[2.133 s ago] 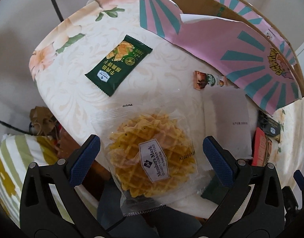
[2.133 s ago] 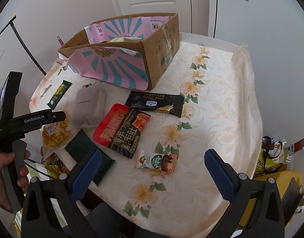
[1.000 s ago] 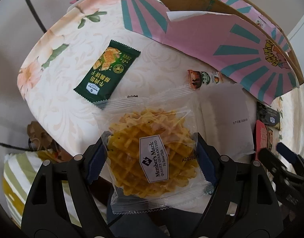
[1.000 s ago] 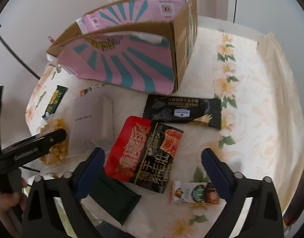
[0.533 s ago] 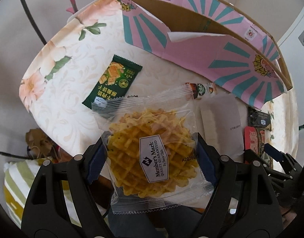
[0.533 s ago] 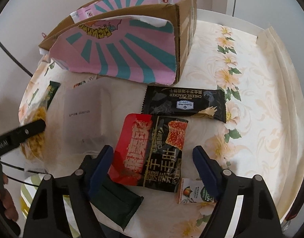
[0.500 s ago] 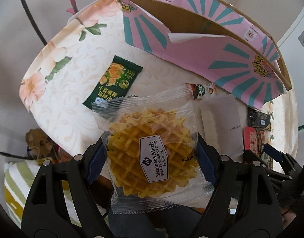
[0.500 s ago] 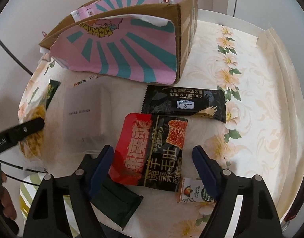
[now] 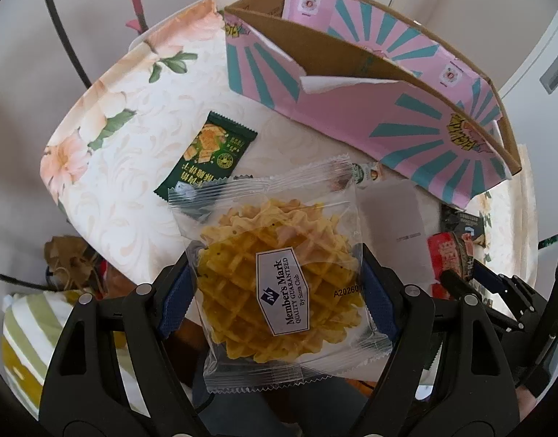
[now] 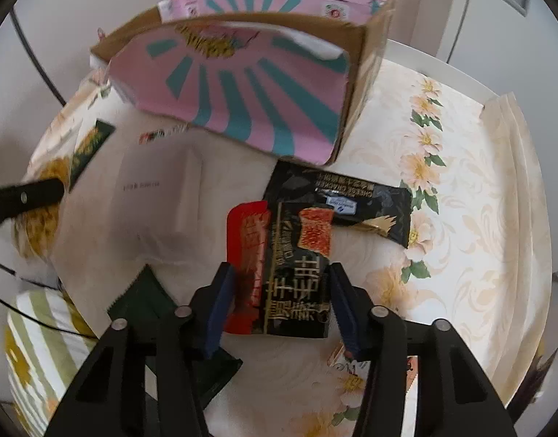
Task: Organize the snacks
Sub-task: 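Grasp the red-and-black snack packet with the right tool while the left holds the waffle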
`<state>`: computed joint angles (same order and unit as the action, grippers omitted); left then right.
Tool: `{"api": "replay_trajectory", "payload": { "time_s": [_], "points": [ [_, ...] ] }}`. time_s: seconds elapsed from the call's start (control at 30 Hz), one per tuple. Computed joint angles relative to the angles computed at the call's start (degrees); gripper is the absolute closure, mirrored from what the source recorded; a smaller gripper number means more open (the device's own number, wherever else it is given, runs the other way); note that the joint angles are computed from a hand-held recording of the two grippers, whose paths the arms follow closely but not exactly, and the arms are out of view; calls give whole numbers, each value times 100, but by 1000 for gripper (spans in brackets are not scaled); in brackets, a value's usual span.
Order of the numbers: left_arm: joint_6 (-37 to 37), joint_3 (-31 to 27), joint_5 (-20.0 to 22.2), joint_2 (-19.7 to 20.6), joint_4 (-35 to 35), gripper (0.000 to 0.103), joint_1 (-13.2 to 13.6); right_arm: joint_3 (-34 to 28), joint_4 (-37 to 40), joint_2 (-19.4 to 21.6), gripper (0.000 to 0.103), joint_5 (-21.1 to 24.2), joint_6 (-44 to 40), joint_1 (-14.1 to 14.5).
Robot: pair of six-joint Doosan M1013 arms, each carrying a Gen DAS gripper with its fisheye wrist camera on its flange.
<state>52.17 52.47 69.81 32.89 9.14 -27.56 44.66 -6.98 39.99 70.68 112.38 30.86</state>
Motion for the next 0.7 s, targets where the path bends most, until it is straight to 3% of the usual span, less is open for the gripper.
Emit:
{"api": "replay_trajectory", "payload": {
  "time_s": [0.2, 0.53, 0.6, 0.7],
  "points": [
    [-112, -39, -69, -40, 122, 24, -59, -23, 78, -9, 63, -97, -79, -30],
    [-252, 57, -147, -151, 199, 24, -93, 468, 1228, -302, 69, -608, 93, -305],
    [-242, 65, -153, -157, 200, 24, -93, 568, 1354, -365, 85, -725, 105, -340],
    [-218, 79, -171, -169, 197, 24, -91, 607, 1571, -398, 85, -811, 101, -386]
  ]
}}
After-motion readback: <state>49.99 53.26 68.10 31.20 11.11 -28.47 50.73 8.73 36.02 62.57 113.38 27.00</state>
